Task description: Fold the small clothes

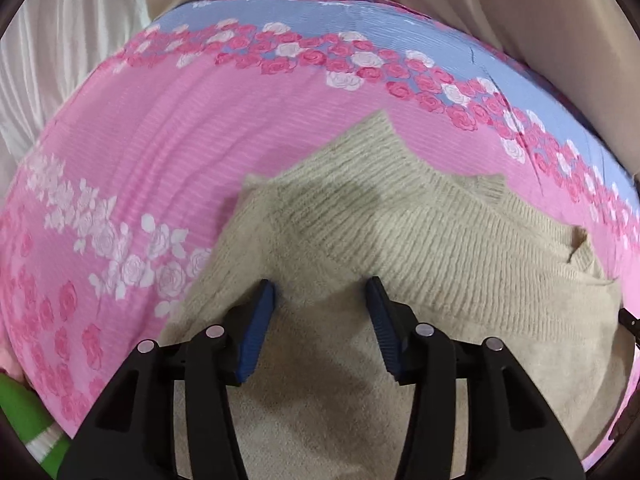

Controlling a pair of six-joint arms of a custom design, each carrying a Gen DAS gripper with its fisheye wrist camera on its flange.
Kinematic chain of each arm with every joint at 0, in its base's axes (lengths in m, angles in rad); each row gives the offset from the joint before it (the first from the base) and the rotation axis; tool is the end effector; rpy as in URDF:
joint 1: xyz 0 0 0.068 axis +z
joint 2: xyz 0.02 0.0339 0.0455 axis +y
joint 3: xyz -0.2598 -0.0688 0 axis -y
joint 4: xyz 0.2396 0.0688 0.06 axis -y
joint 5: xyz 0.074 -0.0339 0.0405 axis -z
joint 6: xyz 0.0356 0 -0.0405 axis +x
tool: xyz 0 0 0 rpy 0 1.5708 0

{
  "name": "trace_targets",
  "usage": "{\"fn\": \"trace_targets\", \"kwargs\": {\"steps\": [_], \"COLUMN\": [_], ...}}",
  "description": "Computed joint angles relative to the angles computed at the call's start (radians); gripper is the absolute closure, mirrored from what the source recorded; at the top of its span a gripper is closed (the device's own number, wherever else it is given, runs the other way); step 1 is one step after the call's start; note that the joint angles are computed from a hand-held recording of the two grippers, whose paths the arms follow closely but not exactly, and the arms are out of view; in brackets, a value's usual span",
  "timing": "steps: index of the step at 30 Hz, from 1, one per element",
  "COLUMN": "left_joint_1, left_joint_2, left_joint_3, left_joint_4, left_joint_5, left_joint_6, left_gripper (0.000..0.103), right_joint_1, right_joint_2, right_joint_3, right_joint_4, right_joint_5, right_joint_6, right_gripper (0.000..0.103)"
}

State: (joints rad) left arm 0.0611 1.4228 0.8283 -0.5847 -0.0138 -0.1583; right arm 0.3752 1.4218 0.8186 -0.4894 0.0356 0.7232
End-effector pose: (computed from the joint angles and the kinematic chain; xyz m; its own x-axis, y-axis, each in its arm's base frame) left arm 0.2551 0.0161 0.1847 -0.9006 -0.2130 -0.3789 -0.2109 0.9763 -0.0476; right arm 0.2454 0.0953 0.1866 -0.8516 0.3754 -0.3659 0.2835 0.9169 0.2809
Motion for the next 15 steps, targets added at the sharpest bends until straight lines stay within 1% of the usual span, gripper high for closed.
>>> {"fn": "trace_targets", "kwargs": {"steps": [1,2,3,5,7,9,10,12,13,14,15], "left_joint_1": [0.010,0.021,0.036,0.076,0.153,0.225,0.275,0.315,0.318,0.309,0.291], "left_joint_2": [-0.023,-0.046,-0.074,-0.134,-0.164,-0.162,-0.153,-0.131,-0.108,-0.091,-0.066], "left_joint_3": [0.006,0.005,0.003,-0.012,-0.035,-0.045,-0.041,-0.010,0.020,0.038,0.055], "left_joint_4": [-0.023,-0.037,-0.055,-0.083,-0.099,-0.098,-0.094,-0.099,-0.096,-0.089,-0.070], "left_joint_5": [0.023,0.039,0.052,0.079,0.111,0.150,0.181,0.222,0.229,0.227,0.224], "left_joint_6": [0.001,0.003,0.007,0.019,0.040,0.053,0.051,0.048,0.047,0.045,0.043], "left_gripper": [0.056,0.056,0.056,0.055,0.054,0.054,0.054,0.054,0.048,0.038,0.035], "right_joint_1": [0.019,0.066,0.110,0.213,0.324,0.411,0.428,0.435,0.432,0.420,0.405], "right_joint_2": [-0.061,-0.160,-0.225,-0.295,-0.270,-0.216,-0.205,-0.249,-0.278,-0.302,-0.309], "right_joint_3": [-0.018,-0.037,-0.049,-0.059,-0.069,-0.094,-0.116,-0.167,-0.180,-0.186,-0.180], "right_joint_4": [-0.004,-0.029,-0.050,-0.114,-0.158,-0.169,-0.166,-0.135,-0.128,-0.118,-0.117], "right_joint_5": [0.019,0.056,0.079,0.107,0.134,0.152,0.150,0.140,0.139,0.128,0.121], "right_joint_6": [0.027,0.068,0.094,0.133,0.162,0.221,0.254,0.326,0.348,0.355,0.346], "right_gripper": [0.088,0.086,0.085,0.084,0.084,0.084,0.084,0.084,0.083,0.079,0.078]}}
